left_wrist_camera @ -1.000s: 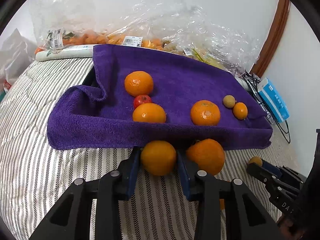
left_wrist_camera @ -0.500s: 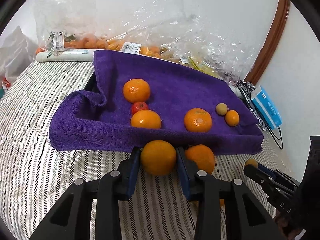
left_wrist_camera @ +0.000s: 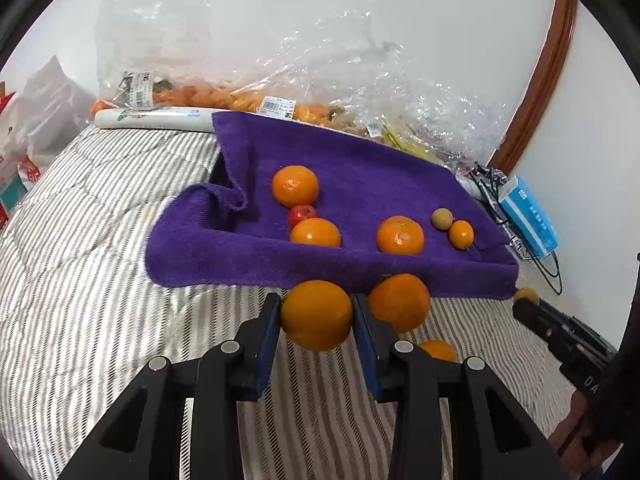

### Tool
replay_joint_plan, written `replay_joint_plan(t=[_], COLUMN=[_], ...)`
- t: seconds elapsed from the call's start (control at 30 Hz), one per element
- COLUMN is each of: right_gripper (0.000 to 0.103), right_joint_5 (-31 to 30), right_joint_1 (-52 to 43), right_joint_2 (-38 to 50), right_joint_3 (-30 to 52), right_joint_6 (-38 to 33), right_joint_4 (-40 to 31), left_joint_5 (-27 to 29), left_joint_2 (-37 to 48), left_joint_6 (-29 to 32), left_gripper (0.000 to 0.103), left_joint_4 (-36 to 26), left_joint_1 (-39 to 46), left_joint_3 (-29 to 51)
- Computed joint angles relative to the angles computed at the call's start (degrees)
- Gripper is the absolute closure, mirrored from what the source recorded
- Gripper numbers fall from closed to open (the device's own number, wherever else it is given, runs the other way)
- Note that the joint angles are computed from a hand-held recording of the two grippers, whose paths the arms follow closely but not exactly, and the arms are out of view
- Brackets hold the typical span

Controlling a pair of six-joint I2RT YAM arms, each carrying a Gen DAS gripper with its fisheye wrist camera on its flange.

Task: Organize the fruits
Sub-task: 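Grasp an orange beside the towel with the left gripper while the right gripper holds the lemon, then carry the lemon and the orange over the purple towel with both grippers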

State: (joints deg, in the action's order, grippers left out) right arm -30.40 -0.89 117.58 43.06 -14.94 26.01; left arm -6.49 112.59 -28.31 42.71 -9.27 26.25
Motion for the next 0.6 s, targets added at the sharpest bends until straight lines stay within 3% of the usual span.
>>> replay_joint_plan(t=[0.23, 0.37, 0.6], right_gripper=[0.077, 0.077, 0.077], right_joint_5=[-3.21, -1.95, -1.42], right_joint_1=[0.68, 2.06, 4.14], right_joint_2=[-7.82, -11.56, -10.96], right_joint_3=[-1.0, -0.51, 3.72], right_joint_6=[1.58, 3.61, 6.89], right_joint_4=[-2.93, -2.83, -1.94], left_joint_5=[-4.19, -3.81, -3.74], left_joint_2=[-11.39, -17.28, -16.51], left_joint_6=[3.7, 5.85, 8.56], left_gripper=[0.069, 0.069, 0.069], left_joint_4=[-3.22, -6.84, -9.96], left_joint_1=[1.65, 4.02, 5.22], left_joint_3=[-4.02, -2.91, 4.0])
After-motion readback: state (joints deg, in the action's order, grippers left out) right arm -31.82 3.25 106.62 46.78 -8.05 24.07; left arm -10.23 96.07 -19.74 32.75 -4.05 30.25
